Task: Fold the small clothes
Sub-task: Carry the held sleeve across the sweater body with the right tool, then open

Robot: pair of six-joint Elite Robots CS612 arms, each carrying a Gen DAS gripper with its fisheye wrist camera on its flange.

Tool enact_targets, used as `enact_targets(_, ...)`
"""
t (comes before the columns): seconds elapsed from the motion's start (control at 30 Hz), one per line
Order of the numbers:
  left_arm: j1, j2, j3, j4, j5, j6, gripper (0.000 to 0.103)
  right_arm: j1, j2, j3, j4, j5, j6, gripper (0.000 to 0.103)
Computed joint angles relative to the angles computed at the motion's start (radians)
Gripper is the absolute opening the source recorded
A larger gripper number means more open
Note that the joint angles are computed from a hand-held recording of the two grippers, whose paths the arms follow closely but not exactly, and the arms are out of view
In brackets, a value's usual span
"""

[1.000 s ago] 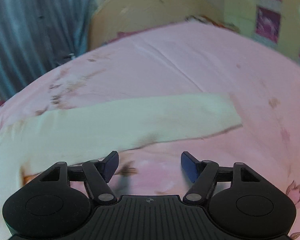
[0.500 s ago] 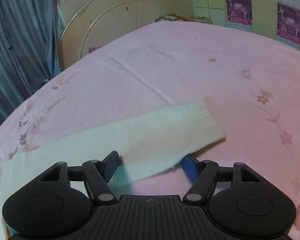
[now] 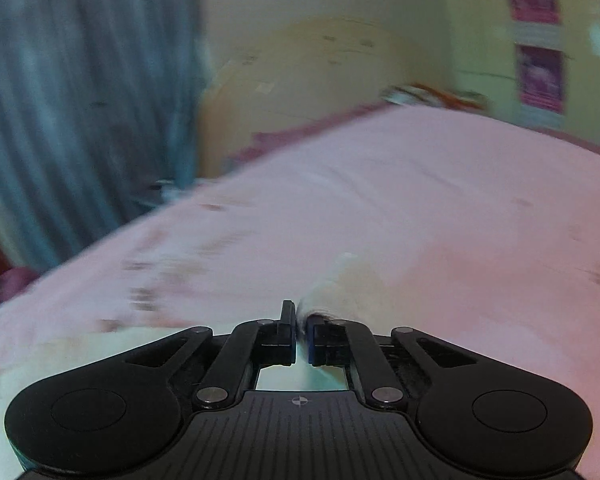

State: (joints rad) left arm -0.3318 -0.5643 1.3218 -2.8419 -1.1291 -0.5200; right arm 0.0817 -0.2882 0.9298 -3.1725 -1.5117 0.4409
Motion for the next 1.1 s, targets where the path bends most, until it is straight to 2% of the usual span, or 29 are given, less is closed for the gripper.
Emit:
enact_targets(0.23, 0.023, -0.027, 0.051, -0.046, 0.008, -0.017, 0.079, 0.079, 0.052, -0.143, 0.013, 0.207, -0.087, 0.004)
enact_targets(0.43, 0.050, -0.032, 0.066, -0.063, -0.006, -0.022, 0.079, 0.149, 0.130, -0.304, 0.167, 0.334, -0.188, 0.004)
enact_targets(0.53, 0.062, -0.031, 0.067, -0.077, -0.025, -0.019, 0.079, 0.174, 0.132, -0.301, 0.226, 0.378, -0.263, 0.005)
enact_targets(0.63, 0.075, -0.026, 0.057, -0.096, -0.084, -0.008, 0.082, 0.184, 0.128, -0.302, 0.303, 0.390, -0.312, 0.005)
enact_targets(0.73, 0.079, -0.013, 0.039, -0.132, -0.147, 0.034, 0.083, 0.179, 0.104, -0.248, 0.272, 0.381, -0.287, 0.011)
enact_targets(0.77, 0.079, -0.006, 0.027, -0.137, -0.169, 0.050, 0.084, 0.176, 0.092, -0.223, 0.252, 0.367, -0.280, 0.029)
enact_targets(0.8, 0.079, 0.004, 0.010, -0.140, -0.202, 0.061, 0.084, 0.171, 0.077, -0.187, 0.219, 0.338, -0.271, 0.060)
enact_targets(0.83, 0.080, 0.013, -0.007, -0.138, -0.236, 0.069, 0.084, 0.168, 0.054, -0.141, 0.178, 0.310, -0.266, 0.069)
enact_targets(0.87, 0.080, 0.026, -0.033, -0.128, -0.278, 0.078, 0.084, 0.162, 0.039, -0.102, 0.137, 0.275, -0.271, 0.071)
enact_targets(0.93, 0.079, 0.050, -0.079, -0.104, -0.339, 0.086, 0.083, 0.158, 0.018, -0.059, 0.122, 0.207, -0.284, 0.071)
enact_targets(1.0, 0.075, 0.080, -0.131, -0.088, -0.406, 0.097, 0.082, 0.144, -0.003, -0.006, 0.101, 0.170, -0.253, 0.071)
enact_targets(1.1, 0.069, 0.126, -0.201, -0.076, -0.480, 0.094, 0.069, 0.126, -0.025, 0.050, 0.084, 0.139, -0.193, 0.071)
